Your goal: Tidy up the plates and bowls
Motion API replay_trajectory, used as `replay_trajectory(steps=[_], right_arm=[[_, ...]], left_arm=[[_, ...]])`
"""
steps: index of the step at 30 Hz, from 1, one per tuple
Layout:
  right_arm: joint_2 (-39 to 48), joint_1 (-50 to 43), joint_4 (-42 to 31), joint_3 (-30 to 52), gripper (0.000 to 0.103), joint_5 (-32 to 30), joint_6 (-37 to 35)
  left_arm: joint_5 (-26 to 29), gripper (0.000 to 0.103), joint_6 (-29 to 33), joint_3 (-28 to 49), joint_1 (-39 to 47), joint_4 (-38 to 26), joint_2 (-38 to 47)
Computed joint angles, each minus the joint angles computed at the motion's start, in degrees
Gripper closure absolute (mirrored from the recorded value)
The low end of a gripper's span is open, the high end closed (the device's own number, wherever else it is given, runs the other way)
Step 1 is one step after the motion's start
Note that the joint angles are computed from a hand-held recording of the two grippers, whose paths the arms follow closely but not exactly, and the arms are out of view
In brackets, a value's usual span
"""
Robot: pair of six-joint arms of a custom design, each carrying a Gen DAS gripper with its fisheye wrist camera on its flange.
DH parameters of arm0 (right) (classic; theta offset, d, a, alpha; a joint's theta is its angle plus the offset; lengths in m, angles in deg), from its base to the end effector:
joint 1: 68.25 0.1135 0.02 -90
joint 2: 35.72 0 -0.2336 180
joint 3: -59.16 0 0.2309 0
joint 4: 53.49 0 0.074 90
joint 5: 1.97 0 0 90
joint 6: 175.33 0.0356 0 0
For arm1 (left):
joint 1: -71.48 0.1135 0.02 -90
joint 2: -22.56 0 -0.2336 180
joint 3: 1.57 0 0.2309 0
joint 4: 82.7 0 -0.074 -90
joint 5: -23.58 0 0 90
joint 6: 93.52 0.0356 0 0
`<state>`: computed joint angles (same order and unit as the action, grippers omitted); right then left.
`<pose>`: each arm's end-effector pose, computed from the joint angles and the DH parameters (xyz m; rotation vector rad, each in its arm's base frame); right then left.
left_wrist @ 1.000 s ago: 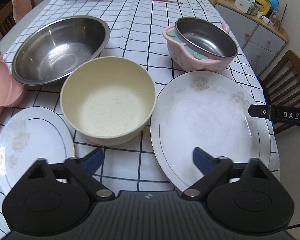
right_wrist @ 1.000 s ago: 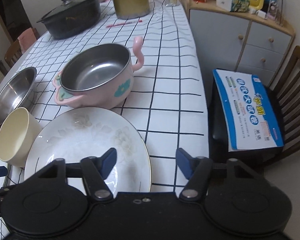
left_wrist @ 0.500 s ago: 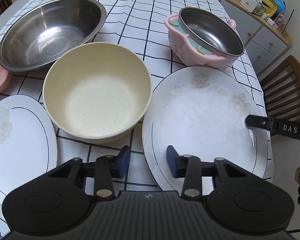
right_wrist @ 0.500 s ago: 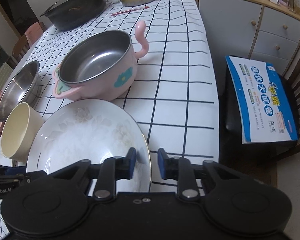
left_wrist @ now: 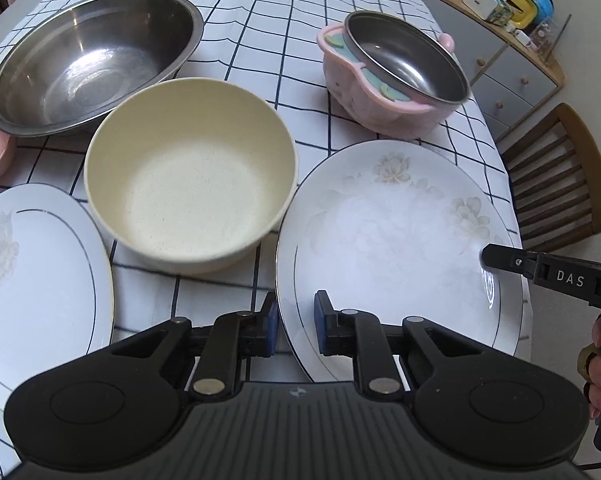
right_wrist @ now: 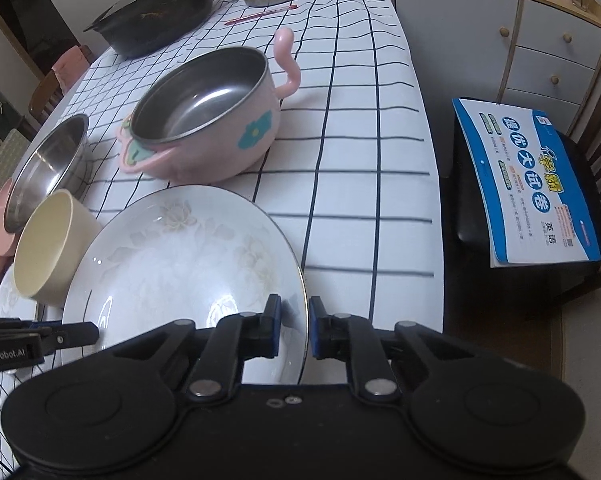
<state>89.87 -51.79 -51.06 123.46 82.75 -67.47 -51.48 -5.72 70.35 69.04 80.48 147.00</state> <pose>0.3093 0.0948 0.0073 -0.0017 2.6296 0.3320 0.3302 -0.0233 0.0215 0.0719 2.7676 -0.3830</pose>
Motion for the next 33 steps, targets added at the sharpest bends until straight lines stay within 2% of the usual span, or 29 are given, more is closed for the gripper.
replay_trajectory(steps=[6,12,16,20,24,27,33], right_arm=[[-4.7,3.0,4.4,-8.6,0.089,3.0,4.4],[-12.3,9.2,8.8,-19.9,0.090,8.4,11.8],[-18.9,16.3,9.6,-27.5,0.091,13.6,20.1],[-23.7,26.0,8.3,-32.9,0.091,20.3,31.5],[-25.5,36.2,3.5,-34.1,0.091,26.1,43.4],[-25.1,43.0,-1.0,-33.1,0.091,29.6,52.0],[-21.2,52.5,-4.8,-30.9,0.091,33.2,64.4]], left_arm=[[2.4,0.086,4.1,-6.1,1.5,1.4,-4.2],[5.6,0.086,11.8,-13.7,4.4,1.3,-10.4],[7.3,0.086,18.9,-18.7,6.8,-0.6,-15.4],[9.5,0.086,24.7,-22.5,10.1,-3.1,-19.1],[9.9,0.086,31.5,-26.5,12.8,-3.3,-21.3],[10.4,0.086,35.2,-26.6,15.2,-5.6,-20.5],[10.0,0.086,40.9,-29.4,18.4,-5.7,-20.9]])
